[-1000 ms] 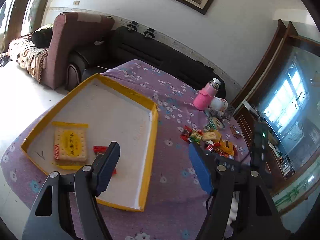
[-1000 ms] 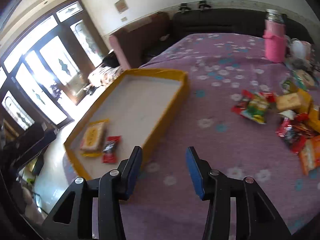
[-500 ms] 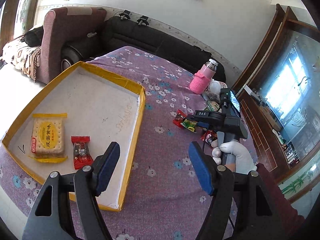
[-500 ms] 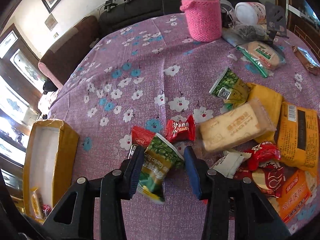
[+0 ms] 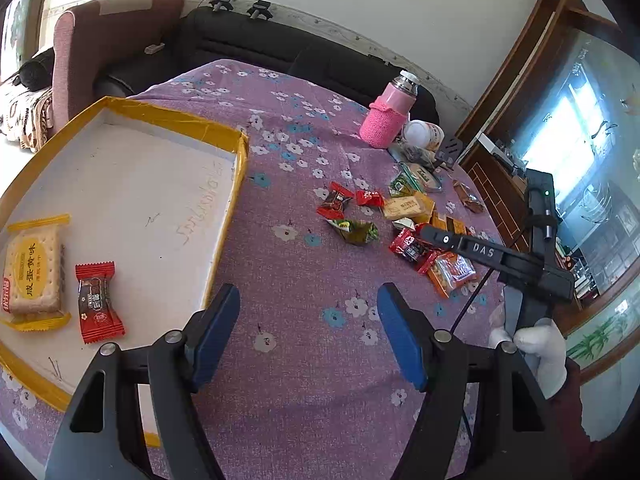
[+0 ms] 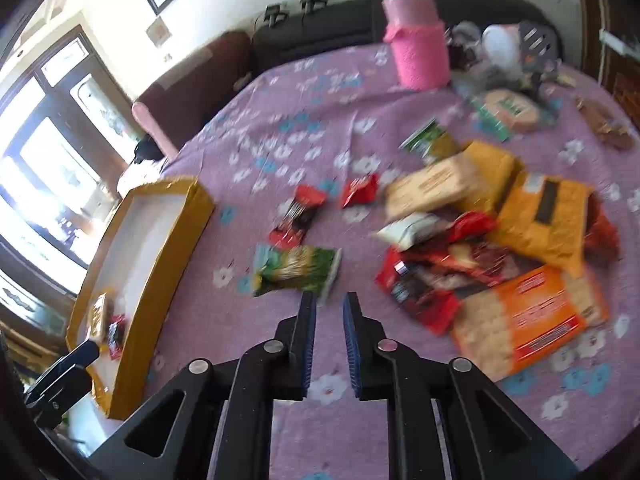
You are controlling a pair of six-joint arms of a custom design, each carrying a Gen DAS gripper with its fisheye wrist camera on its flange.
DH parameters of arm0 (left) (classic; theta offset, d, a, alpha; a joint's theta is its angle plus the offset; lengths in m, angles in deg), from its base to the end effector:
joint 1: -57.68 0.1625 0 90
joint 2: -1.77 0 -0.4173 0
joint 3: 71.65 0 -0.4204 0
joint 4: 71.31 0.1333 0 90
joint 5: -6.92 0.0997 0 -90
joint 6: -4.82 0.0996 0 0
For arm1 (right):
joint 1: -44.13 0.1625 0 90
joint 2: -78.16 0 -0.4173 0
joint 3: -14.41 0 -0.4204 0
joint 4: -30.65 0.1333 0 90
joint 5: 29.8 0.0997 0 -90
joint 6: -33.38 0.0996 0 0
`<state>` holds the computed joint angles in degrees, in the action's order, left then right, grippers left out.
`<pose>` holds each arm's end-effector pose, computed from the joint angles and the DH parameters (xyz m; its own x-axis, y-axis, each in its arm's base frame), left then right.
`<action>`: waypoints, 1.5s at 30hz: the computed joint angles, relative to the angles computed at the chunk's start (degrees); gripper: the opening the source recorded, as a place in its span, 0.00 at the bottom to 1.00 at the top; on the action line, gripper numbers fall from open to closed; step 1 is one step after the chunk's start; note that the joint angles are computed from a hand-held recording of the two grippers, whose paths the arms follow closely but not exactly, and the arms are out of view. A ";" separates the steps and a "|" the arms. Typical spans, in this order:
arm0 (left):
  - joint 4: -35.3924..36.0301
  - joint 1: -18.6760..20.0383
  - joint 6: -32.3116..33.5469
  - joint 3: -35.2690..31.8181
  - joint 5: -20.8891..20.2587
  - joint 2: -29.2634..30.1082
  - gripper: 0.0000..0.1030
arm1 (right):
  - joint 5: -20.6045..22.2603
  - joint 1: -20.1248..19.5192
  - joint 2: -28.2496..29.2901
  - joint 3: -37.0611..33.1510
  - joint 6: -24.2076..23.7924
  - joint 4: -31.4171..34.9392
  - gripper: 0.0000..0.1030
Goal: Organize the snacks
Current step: 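Grasp the green pea snack pack with the left tool while the right tool grasps a red candy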
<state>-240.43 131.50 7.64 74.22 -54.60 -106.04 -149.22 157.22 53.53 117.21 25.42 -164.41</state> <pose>0.0800 -0.3731 0.3001 -0.9200 -0.0202 -0.3914 0.2557 0.7260 -0.6384 0.3104 -0.5130 -0.1073 -0.8314 -0.2495 0.4965 -0.4694 0.7935 -0.3873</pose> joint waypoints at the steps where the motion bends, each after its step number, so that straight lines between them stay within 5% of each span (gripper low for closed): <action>1: -0.04 -0.02 0.03 0.01 -0.09 0.22 0.69 | -1.60 -0.05 0.44 -0.50 -1.37 -1.97 0.36; 8: 0.67 -0.67 -0.15 0.14 1.04 0.46 0.69 | -6.14 -2.08 4.44 -5.66 -5.92 -0.22 0.40; 10: 0.68 -0.82 0.25 0.07 1.63 0.31 0.69 | -4.08 -2.48 4.67 -4.56 -6.71 -2.43 0.40; 16: 0.46 -0.26 1.17 -1.77 2.05 3.40 0.69 | 6.88 -4.24 1.84 0.33 -4.15 5.44 0.31; 20: -0.70 -1.06 1.95 -3.74 2.62 8.32 0.69 | 5.25 -3.52 3.41 0.27 -7.41 1.50 0.32; 25: -6.34 -1.60 4.13 -8.12 2.93 18.49 0.69 | -3.01 -0.17 6.13 -0.93 -11.97 -0.34 0.27; 31: -10.39 0.76 4.31 -13.68 1.18 28.51 0.68 | -0.15 -2.73 2.14 2.19 -6.25 -0.94 0.23; 37: -14.26 0.58 11.15 -18.55 8.02 38.46 0.69 | 4.22 -5.52 -0.89 4.12 -1.56 -1.75 0.23; 42: -16.39 -0.29 14.16 -19.22 11.59 42.12 0.69 | 5.80 -6.45 -1.20 4.07 0.19 -0.42 0.23; 45: -15.29 0.23 13.79 -18.54 8.20 40.65 0.58 | 5.85 -6.22 -0.99 4.00 -0.17 -0.65 0.23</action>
<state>-255.72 131.72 21.43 55.68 -46.40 -65.39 -143.36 151.00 52.54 121.21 25.25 -165.06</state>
